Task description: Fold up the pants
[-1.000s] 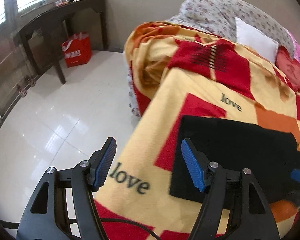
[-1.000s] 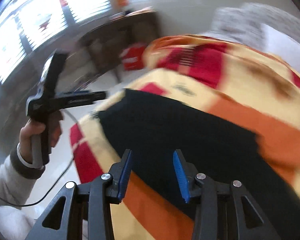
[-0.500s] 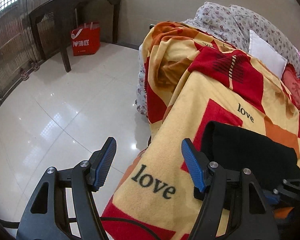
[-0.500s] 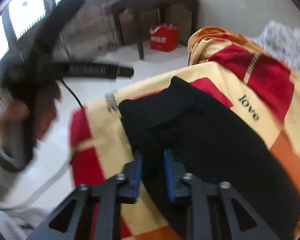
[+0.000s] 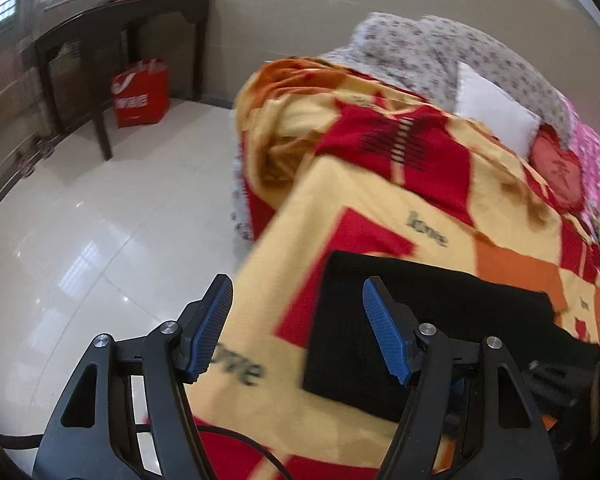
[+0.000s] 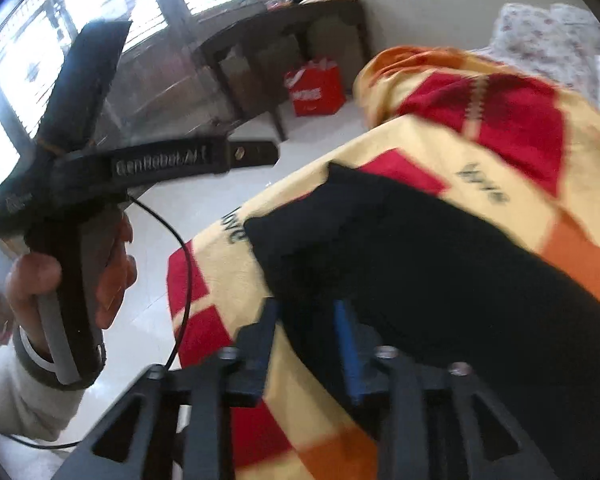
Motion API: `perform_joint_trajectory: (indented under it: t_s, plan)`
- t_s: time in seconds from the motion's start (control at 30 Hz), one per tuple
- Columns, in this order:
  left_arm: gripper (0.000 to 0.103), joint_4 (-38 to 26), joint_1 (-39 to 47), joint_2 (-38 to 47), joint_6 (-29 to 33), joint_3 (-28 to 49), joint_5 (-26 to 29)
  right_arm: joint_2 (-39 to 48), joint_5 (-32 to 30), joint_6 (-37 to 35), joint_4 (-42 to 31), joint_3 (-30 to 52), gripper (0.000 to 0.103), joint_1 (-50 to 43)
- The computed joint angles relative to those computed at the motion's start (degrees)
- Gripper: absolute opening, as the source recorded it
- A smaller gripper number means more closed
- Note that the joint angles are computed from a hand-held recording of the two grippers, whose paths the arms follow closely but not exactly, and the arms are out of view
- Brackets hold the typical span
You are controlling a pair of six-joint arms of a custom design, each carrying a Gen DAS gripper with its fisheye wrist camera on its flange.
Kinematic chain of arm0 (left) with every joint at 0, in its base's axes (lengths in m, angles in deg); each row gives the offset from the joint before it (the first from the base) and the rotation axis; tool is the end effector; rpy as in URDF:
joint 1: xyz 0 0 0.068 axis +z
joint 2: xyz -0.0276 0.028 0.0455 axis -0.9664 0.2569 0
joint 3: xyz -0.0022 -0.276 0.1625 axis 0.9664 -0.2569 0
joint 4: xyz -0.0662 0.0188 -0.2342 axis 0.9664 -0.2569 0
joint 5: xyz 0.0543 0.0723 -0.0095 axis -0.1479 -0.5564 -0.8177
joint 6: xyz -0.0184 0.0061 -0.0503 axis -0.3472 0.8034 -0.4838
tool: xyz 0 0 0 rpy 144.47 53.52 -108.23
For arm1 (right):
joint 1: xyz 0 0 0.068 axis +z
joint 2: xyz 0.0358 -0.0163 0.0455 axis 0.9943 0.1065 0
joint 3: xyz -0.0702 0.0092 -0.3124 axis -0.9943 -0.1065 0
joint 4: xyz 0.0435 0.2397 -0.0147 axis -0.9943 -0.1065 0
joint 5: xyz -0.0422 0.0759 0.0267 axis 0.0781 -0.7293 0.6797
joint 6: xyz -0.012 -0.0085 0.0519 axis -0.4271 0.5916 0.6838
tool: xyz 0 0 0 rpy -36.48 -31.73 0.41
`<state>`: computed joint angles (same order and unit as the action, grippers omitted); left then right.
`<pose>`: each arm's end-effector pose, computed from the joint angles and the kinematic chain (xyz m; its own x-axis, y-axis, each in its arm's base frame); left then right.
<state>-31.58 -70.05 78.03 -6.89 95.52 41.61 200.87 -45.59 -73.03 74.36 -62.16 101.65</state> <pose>0.2658 0.0181 0.1030 -0.7531 -0.1450 -0.6417 -0.0474 0.9848 -0.1669 0.2331 0.0901 0.0813 -0.7128 -0.3587 -0.6027 -0.6013 0.7549 0.2619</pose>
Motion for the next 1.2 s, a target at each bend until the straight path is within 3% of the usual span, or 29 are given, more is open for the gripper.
perform_joint_trajectory:
  t_s: [0.1,0.2,0.37,0.4,0.53,0.77,0.93,1.2]
  plan:
    - [0.068,-0.77,-5.84,-2.24,-1.45,-0.59,-1.3,-5.11,-2.17,-3.22,-1.48,-4.16,0.032,-9.33]
    - [0.068,-1.99,-13.65,-3.25,-3.34,-0.25,-3.04,-9.36,-0.19,-8.77,-2.62,-8.46,0.032,-21.46]
    - [0.068,-5.34,-26.71,-0.65,-7.07,3.76,-7.31,-8.24,1.95,-17.48,-3.89,-9.75,0.032,-40.26]
    - [0.068,-5.63,-28.78,-0.12,-7.99,4.33,-7.7,-8.53,-0.24,-20.72,-5.67,-9.66,0.032,-45.8]
    - [0.068,-8.22,-37.02,1.85,-10.52,8.08,-9.34,-9.71,-9.87,-34.14,-18.32,-5.69,0.032,-68.67]
    - [0.068,-18.28,-47.26,8.38,-13.3,21.37,-3.92,-4.81,-12.44,-52.58,-41.41,7.01,0.037,-96.05]
    - [0.068,-26.31,-53.63,13.63,-13.73,33.6,-2.29,1.24,-12.68,-58.69,-50.37,14.43,0.039,-105.74]
    - [0.068,-42.78,-60.23,26.02,-9.39,59.32,1.85,6.93,-17.24,-57.47,-53.4,19.0,0.046,-107.24]
